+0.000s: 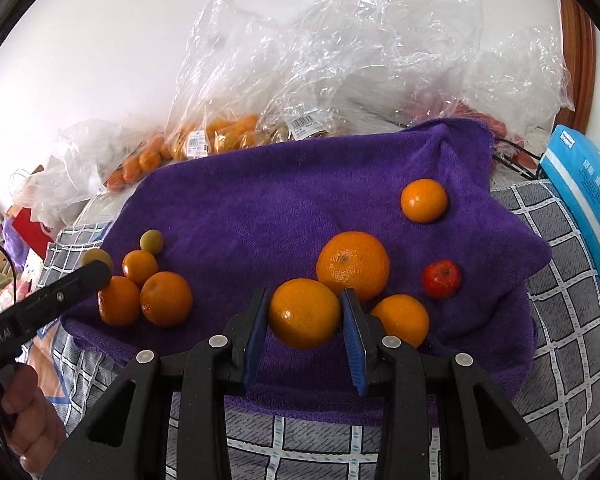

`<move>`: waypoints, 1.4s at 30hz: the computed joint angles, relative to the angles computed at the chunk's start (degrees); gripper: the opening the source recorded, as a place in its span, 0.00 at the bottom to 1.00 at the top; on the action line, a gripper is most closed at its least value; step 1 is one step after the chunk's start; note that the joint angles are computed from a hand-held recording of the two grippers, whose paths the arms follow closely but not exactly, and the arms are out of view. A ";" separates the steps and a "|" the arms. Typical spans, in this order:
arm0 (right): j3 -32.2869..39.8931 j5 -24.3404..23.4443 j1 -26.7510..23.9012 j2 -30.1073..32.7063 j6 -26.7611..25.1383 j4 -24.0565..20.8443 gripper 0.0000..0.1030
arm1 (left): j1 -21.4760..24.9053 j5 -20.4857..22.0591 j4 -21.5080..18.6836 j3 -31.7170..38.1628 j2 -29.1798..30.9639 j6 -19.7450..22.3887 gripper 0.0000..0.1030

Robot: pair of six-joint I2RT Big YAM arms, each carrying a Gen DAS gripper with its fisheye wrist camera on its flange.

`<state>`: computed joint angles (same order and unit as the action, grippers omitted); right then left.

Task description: Organize fruits

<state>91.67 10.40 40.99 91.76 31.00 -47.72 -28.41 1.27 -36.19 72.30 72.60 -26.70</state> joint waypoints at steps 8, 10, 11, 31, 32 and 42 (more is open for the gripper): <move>-1.29 0.66 -0.21 -1.49 1.29 1.57 0.42 | -1.36 0.84 -2.30 1.52 1.53 1.87 0.26; -1.78 2.07 0.00 -2.14 1.27 2.10 0.42 | -1.45 1.02 -3.19 1.91 2.07 1.94 0.26; -1.96 2.70 0.10 -2.39 1.33 2.27 0.42 | -1.51 1.11 -3.64 2.09 2.25 1.91 0.26; -2.00 5.58 0.93 -2.38 1.19 2.27 0.42 | -2.50 -1.71 -4.56 2.61 2.02 1.12 0.35; -1.99 6.15 1.06 -2.42 1.06 2.20 0.42 | -2.61 -1.92 -4.82 2.71 2.00 1.21 0.36; 1.60 11.53 3.13 -3.00 1.81 -5.55 0.43 | -4.53 -10.12 -14.14 8.38 1.62 -1.29 0.46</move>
<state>93.26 21.93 44.12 88.76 32.81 -53.28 -32.94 -8.85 -50.34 80.68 74.22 -27.99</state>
